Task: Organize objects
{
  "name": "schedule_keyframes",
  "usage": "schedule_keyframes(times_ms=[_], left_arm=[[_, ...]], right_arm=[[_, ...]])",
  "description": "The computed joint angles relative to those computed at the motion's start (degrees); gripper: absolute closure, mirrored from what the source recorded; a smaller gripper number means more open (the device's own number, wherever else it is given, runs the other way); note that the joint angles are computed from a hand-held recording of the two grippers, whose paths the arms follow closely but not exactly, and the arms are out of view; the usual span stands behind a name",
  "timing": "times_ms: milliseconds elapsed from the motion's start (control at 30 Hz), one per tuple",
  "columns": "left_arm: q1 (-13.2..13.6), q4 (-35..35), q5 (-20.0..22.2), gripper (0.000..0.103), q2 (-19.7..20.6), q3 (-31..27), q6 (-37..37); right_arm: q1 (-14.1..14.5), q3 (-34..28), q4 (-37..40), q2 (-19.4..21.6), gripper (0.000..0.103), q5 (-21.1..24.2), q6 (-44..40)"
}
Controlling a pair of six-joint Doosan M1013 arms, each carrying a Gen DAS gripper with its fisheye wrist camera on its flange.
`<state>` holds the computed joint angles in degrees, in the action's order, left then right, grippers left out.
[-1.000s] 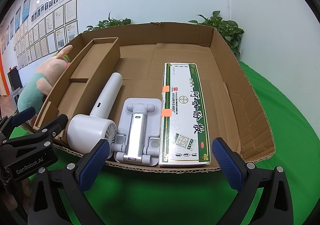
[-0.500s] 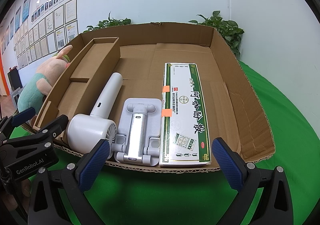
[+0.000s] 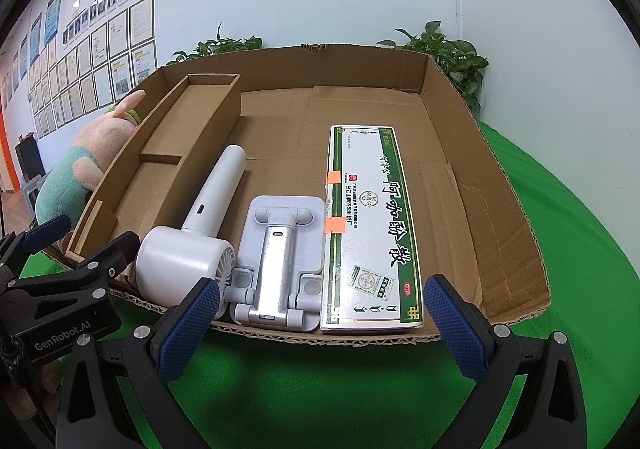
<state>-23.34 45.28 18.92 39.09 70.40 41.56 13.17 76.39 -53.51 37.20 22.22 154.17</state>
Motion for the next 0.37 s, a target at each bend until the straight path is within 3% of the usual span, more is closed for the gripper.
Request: schedule_keyframes(times_ms=[367], left_arm=[[-0.1, 2.2, 0.4, 0.004, 0.0, 0.1, -1.5]], right_arm=[[0.1, 0.0, -0.1, 0.0, 0.0, 0.1, 0.1]])
